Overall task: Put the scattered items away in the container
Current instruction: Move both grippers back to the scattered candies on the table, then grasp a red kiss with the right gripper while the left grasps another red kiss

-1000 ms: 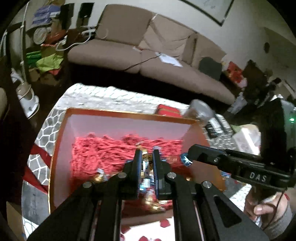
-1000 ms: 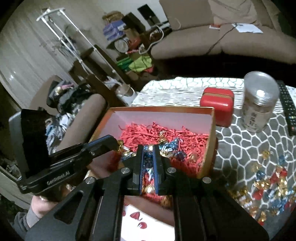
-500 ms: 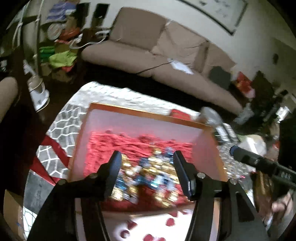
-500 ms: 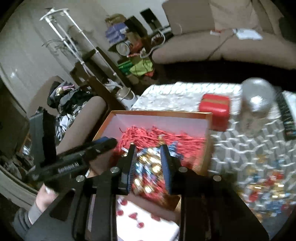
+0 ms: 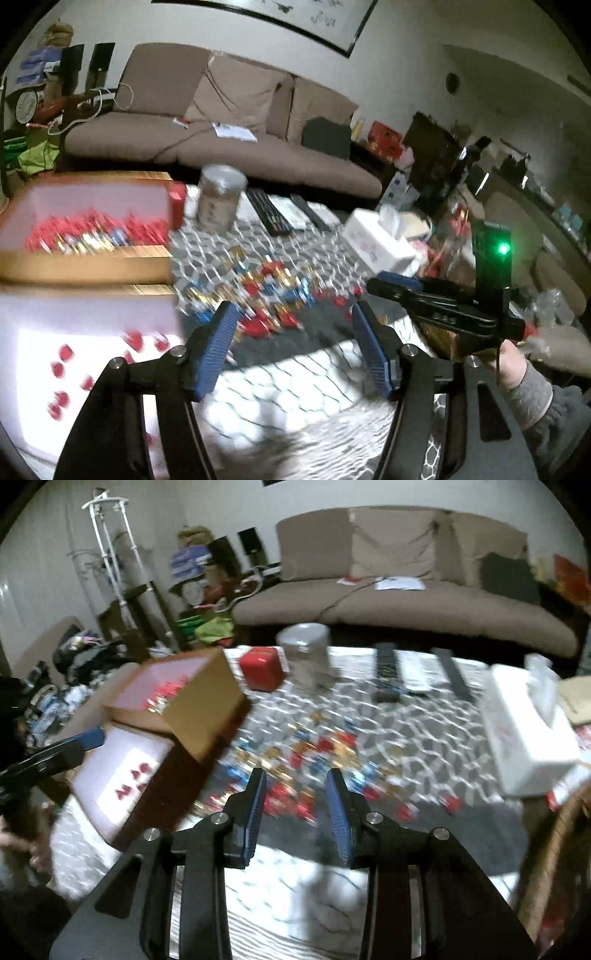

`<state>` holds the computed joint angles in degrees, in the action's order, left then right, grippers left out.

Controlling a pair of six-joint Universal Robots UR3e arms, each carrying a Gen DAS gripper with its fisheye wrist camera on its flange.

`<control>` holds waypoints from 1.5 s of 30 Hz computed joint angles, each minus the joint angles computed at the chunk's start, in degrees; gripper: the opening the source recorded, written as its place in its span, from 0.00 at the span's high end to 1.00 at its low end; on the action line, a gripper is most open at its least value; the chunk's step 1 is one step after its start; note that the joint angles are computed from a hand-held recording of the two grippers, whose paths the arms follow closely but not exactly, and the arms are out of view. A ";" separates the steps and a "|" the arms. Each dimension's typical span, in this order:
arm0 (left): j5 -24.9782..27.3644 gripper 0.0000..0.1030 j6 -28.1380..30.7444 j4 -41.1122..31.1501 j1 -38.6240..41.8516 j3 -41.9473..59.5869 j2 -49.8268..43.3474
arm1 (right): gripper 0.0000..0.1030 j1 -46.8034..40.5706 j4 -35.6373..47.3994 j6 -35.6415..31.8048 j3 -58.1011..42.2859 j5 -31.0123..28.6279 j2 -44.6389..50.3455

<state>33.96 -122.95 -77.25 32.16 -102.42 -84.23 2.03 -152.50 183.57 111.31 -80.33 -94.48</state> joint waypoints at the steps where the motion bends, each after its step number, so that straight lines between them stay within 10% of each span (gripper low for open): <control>1: 0.88 0.37 -2.15 3.69 -1.10 -3.24 0.70 | 0.68 0.29 -1.57 -0.54 1.60 -1.01 0.06; 8: 7.76 0.37 -9.41 29.77 -7.62 -19.35 -1.10 | 0.72 4.31 -12.47 -4.93 2.40 -3.25 12.38; 18: 7.43 0.37 -10.59 35.26 -8.33 -21.05 -3.80 | 0.87 5.95 -16.00 -8.72 -5.96 -3.58 27.86; 29: 14.58 0.37 -24.54 51.20 -19.45 -12.16 -16.08 | 0.97 -0.44 -9.66 -7.80 6.07 0.00 7.97; 36: 4.97 0.37 -25.27 42.75 -13.90 -14.19 -15.84 | 0.82 -3.24 -11.21 -12.52 8.16 4.27 7.80; 45: 6.39 0.37 -23.59 43.71 -12.25 -18.04 -14.92 | 0.82 2.05 -12.83 -15.16 -4.18 2.00 26.45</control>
<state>40.35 -146.55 -33.54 19.91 -120.46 -99.15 4.08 -165.33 168.41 107.13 -78.32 -68.03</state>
